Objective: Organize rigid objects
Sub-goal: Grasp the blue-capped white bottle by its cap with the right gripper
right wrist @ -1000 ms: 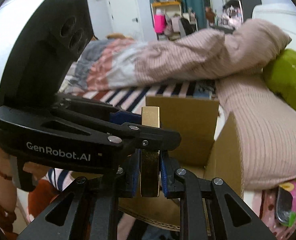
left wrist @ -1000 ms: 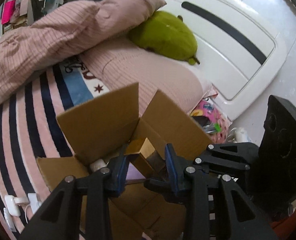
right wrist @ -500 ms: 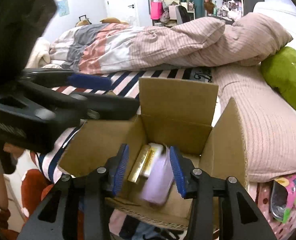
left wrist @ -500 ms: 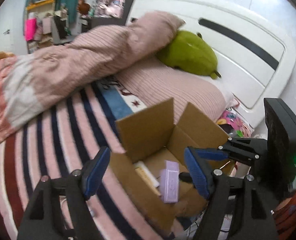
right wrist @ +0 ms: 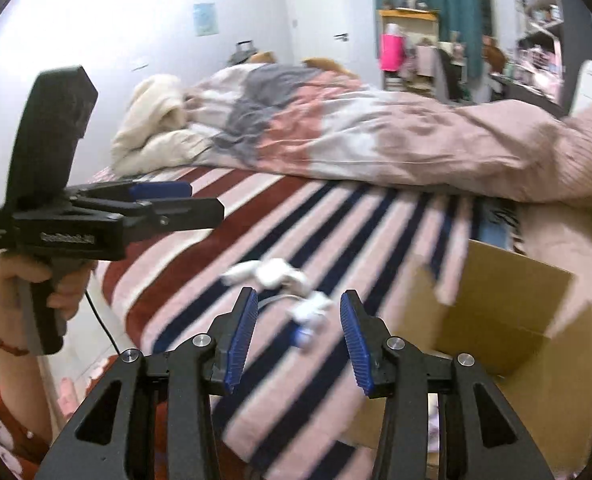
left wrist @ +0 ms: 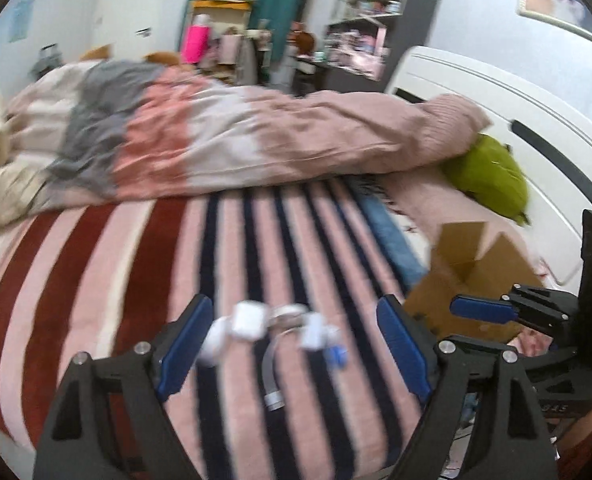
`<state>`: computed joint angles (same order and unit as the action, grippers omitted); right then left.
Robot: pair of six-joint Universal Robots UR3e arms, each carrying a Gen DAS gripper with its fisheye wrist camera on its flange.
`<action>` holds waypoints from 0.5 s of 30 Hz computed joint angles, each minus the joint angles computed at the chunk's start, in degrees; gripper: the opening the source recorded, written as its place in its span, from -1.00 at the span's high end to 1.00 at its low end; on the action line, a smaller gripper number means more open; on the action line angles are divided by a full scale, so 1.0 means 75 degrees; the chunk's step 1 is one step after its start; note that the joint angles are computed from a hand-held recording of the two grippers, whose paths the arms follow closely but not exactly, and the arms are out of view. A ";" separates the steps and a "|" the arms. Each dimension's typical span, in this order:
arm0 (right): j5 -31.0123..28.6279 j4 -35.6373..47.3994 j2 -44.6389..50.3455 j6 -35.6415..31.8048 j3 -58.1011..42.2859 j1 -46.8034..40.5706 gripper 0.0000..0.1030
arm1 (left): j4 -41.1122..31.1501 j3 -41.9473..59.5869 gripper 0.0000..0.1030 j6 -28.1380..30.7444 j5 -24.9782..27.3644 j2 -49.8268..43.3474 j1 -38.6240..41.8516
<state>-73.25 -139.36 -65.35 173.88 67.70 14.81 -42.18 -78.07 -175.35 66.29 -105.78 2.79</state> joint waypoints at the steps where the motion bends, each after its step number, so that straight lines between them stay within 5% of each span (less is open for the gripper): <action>1: -0.0020 0.0051 0.0360 0.0047 -0.0375 0.0201 0.25 | 0.0154 -0.0349 -0.59 0.0043 -0.0039 0.0130 0.0147; 6: -0.0173 0.0036 0.1756 0.0718 -0.1496 0.0770 0.25 | 0.0936 -0.1882 -0.59 0.0368 -0.0418 0.0491 0.0873; 15: -0.2008 -0.0520 0.3487 0.2242 -0.1984 0.0927 0.25 | 0.1764 -0.3378 -0.59 0.0927 -0.0886 0.0511 0.1633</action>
